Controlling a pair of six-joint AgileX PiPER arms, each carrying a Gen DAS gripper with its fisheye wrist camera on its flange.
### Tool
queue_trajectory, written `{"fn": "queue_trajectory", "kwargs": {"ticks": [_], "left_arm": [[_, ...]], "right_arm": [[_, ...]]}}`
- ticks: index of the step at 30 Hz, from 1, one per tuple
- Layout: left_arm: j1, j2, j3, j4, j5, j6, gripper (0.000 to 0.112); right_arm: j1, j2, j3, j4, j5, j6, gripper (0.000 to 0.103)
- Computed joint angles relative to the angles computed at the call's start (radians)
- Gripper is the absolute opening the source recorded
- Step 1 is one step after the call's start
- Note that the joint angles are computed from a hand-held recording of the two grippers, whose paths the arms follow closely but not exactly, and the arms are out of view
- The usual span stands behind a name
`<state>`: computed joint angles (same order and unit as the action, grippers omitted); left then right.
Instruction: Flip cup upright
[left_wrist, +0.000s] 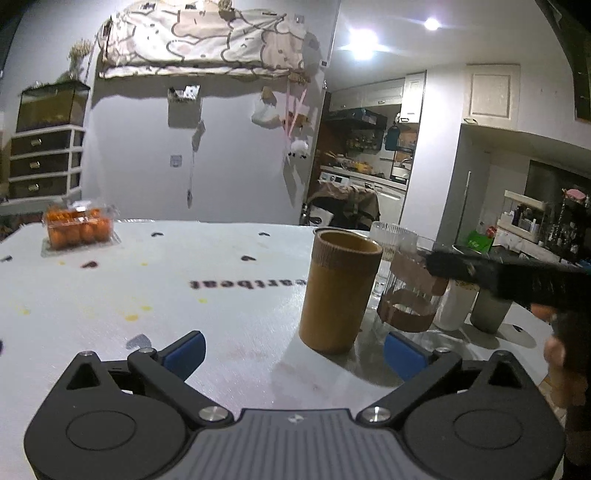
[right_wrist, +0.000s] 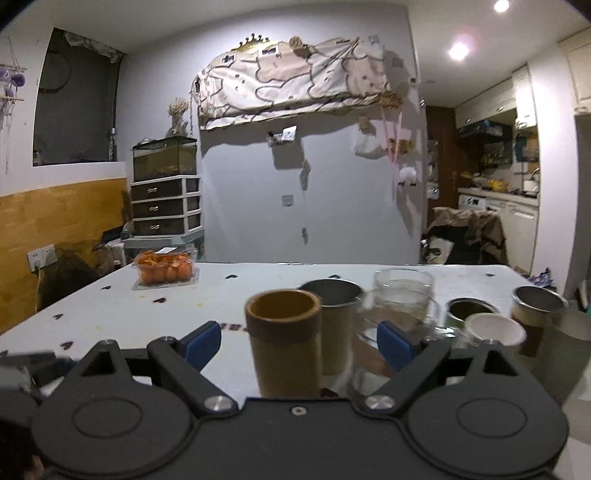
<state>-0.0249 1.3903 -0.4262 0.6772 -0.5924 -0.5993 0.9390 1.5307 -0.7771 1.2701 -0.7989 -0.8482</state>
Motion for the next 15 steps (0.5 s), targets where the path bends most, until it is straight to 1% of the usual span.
{"fn": "queue_trajectory", "kwargs": {"ticks": [3,7,11,13,15], "left_arm": [[0.000,-0.036,0.022,-0.023,-0.008,0.019,0.103],[-0.013,-0.093,0.043,-0.070,0.011,0.036,0.103],[-0.061,-0.148,0.059,-0.181,0.064,0.124,0.103],[-0.080,-0.167,0.070,-0.233,0.080,0.164,0.103],[-0.093,-0.179,0.074,-0.270,0.094,0.190,0.103]], "right_arm": [[0.018,-0.028,0.053,0.001,-0.028,0.037,0.092],[0.067,-0.059,0.116,0.031,-0.108,0.054,0.093],[0.112,-0.088,0.160,0.067,-0.163,0.051,0.095],[0.138,-0.094,0.166,0.092,-0.193,0.031,0.096],[0.164,-0.107,0.183,0.105,-0.221,0.026,0.100]]}}
